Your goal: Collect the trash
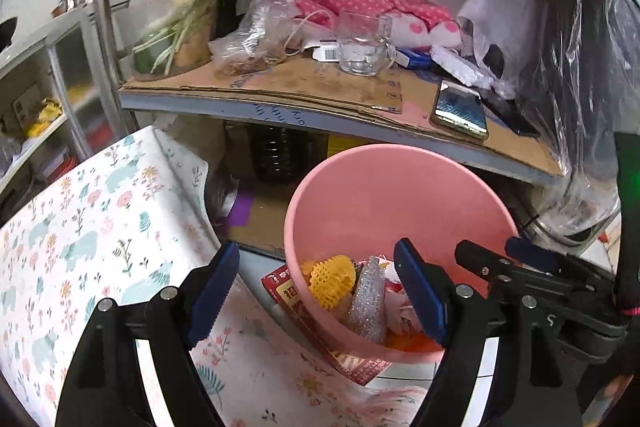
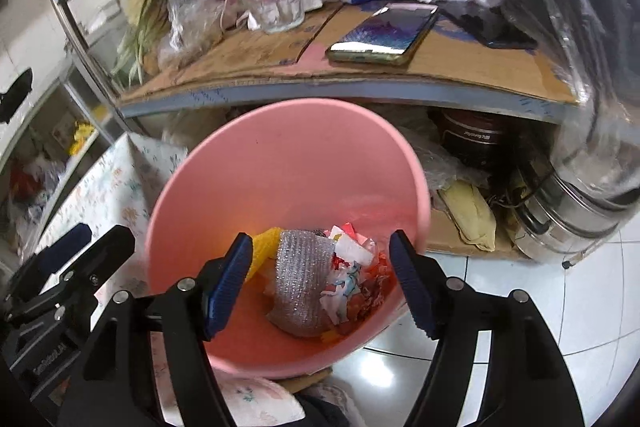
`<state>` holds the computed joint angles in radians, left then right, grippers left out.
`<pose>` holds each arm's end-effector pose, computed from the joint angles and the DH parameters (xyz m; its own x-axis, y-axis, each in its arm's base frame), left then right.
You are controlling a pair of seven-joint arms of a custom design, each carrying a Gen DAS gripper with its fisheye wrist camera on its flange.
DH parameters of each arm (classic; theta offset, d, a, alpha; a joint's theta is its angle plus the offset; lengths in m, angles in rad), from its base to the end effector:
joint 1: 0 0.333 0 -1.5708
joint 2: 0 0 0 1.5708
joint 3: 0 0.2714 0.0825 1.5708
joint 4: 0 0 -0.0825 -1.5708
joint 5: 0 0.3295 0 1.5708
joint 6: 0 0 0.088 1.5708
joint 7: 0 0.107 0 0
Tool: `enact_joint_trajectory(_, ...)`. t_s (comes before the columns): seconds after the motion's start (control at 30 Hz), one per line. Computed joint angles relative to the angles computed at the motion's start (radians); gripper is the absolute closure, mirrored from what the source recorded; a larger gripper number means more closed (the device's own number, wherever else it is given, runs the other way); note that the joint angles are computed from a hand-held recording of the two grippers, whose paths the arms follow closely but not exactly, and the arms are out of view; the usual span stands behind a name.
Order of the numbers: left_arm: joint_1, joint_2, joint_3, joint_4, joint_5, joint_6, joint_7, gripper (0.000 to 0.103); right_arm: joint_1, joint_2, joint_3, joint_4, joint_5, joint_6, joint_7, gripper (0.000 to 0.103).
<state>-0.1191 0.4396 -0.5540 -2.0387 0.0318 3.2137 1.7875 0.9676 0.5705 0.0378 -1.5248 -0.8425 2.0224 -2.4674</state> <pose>0.4815 -0.3497 0.3498 -0.7196 -0.6928 0.0475 -0.4988 0.4680 -0.7295 0.3781 0.5085 0.3262 -0.6563 -0.7137 -0.2447 -0.4648 0.6379 -0.6140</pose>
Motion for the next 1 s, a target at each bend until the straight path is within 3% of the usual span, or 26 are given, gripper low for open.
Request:
enact_joint_trajectory(0.1,-0.026,-0.041,0.037,-0.039,-0.007,0.026,-0.032,0.025,0.038,0.042,0.0,0.099,0.029,-0.14,-0.02,0.032)
enact_joint_trajectory(0.23,0.023,-0.069,-0.003,-0.071,-0.013,0.01,-0.053,0.025,0.071,0.041,-0.006,0.119,0.033,-0.203,0.035,0.032)
enact_joint_trajectory(0.37,-0.028,-0.086,0.059,-0.077,-0.019,0.006,-0.088,0.025,0.091,0.073,0.0,0.191,0.062,-0.302,0.034,0.032)
enact_joint_trajectory(0.47,0.023,-0.084,0.012,-0.083,-0.033,0.0,-0.078,0.025,0.109,0.097,-0.006,0.241,0.072,-0.351,0.03,0.032)
enact_joint_trajectory(0.57,0.034,-0.095,0.006,-0.099,-0.035,0.024,-0.08,0.025,0.119,0.118,-0.01,0.283,0.084,-0.378,0.016,0.032)
enact_joint_trajectory(0.83,0.169,-0.133,-0.113,-0.181,0.063,0.139,-0.139,0.025,0.159,0.225,-0.049,0.482,0.119,-0.483,-0.096,0.032)
enact_joint_trajectory(0.9,0.182,-0.144,-0.12,-0.196,0.091,0.159,-0.165,0.025,0.172,0.251,-0.064,0.531,0.12,-0.504,-0.117,0.032)
enact_joint_trajectory(1.0,0.136,-0.171,-0.068,-0.215,0.11,0.184,-0.191,0.025,0.194,0.323,-0.094,0.662,0.127,-0.561,-0.174,0.032)
